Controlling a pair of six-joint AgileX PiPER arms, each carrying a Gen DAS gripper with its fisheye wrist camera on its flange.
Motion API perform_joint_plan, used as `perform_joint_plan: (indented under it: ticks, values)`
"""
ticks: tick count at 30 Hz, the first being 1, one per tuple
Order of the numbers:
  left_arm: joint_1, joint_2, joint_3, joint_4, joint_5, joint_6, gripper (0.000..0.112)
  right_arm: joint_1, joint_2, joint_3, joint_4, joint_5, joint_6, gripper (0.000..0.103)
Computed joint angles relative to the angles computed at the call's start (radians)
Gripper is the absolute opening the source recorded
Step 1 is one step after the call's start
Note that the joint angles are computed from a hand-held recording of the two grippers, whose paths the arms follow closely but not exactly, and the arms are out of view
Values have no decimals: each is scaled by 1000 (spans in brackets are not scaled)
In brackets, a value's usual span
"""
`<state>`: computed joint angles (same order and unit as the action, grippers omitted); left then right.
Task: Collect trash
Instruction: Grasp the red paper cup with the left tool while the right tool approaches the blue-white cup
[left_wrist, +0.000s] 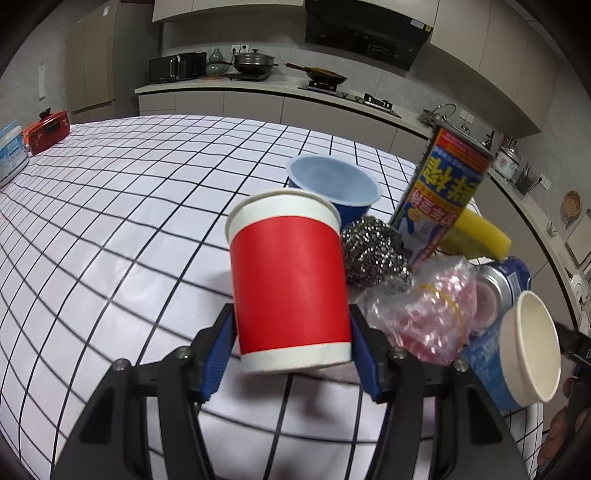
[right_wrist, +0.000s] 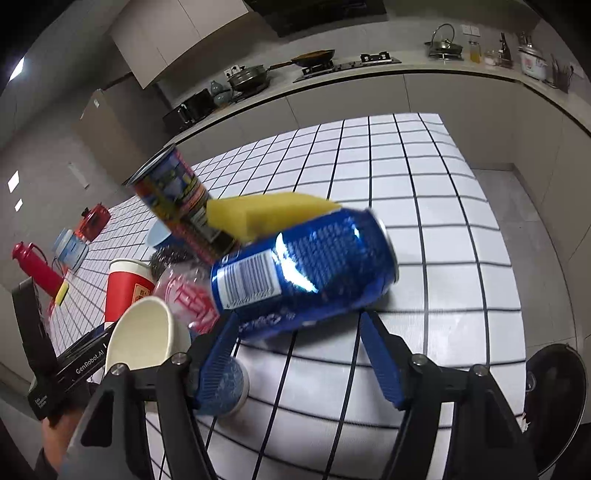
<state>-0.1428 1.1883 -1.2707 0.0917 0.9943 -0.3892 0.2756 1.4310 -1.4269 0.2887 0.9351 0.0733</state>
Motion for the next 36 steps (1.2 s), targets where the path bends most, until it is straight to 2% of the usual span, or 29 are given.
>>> perform_joint_plan:
  ticks: [4, 5, 7, 10, 12, 14, 16, 17, 27, 32, 36]
  values:
    - [-17, -41, 36, 23, 20, -33, 60, -9, -23, 12, -24, -23, 11, 72]
    - [-16, -42, 37, 21, 18, -33, 60, -16, -17, -1, -19, -14, 15, 76]
    - [-21, -50, 39, 26, 27, -42, 60, -28, -21, -12, -5, -7, 16, 77]
    - [-34, -52, 41, 59, 37, -73, 62, -31, -76, 22, 11, -44, 14, 80]
    - [-49, -43, 41, 85, 46, -100, 82, -26, -95, 32, 28, -51, -1, 83]
    - [-49, -30, 43, 101, 40, -105, 83, 4, -100, 28, 5, -56, 3, 86]
    - [-12, -25, 50, 43, 23, -60, 71, 40, -92, 13, -30, -52, 21, 86]
    - [-2, -30, 54, 24, 21, -44, 57, 46, -93, 15, -28, -53, 17, 86]
    - [-112, -174, 137, 154, 88, -201, 57, 163, -116, 38, -80, -87, 51, 87]
    - [-168, -227, 174, 196, 126, -296, 57, 281, -108, 60, -190, -109, 100, 88]
    - [-154, -242, 194, 187, 126, -288, 57, 370, -78, 76, -322, -113, 170, 89]
